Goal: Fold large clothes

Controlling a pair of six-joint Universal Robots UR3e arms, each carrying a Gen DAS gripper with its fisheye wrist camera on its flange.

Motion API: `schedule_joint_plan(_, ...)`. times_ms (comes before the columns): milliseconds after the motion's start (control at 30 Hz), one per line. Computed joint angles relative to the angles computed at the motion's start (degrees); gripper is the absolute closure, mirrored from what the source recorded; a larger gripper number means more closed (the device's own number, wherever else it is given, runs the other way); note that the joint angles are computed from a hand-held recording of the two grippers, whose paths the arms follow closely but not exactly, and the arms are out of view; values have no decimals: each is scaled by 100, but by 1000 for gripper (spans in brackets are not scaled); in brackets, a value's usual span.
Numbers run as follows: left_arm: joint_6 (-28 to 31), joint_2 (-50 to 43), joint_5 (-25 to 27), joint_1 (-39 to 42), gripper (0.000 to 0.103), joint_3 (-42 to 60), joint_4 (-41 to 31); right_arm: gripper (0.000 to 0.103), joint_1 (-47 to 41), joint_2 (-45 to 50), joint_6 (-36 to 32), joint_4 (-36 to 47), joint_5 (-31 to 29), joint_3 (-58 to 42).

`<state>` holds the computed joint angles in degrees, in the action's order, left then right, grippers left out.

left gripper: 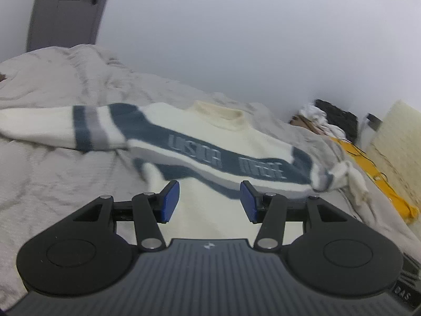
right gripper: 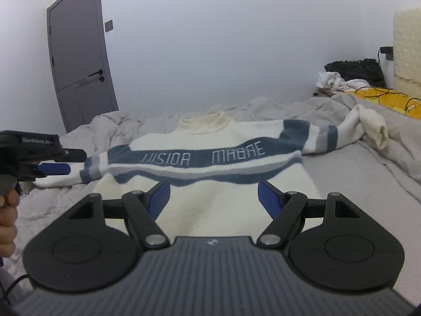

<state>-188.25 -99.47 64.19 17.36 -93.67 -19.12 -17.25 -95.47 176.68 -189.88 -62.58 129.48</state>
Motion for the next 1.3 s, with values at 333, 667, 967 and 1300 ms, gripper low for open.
schedule_joint_plan(333,295,293,346,-635,46,-386,42,27,-900,-634,-375,502,621,310)
schedule_joint_plan(667,206,-245,121,-582,46,-113,54,23,-913,227,-517,969,-44,-747)
schedule_joint_plan(967,162,-910,107,-603,46,278,30,0,-1082,2242,375,2186,-22,-3195)
schedule_joint_plan(1300,-121,-1633,58,-510,46,769,-85,1,-1333,5688,1763,2477,207,-7121)
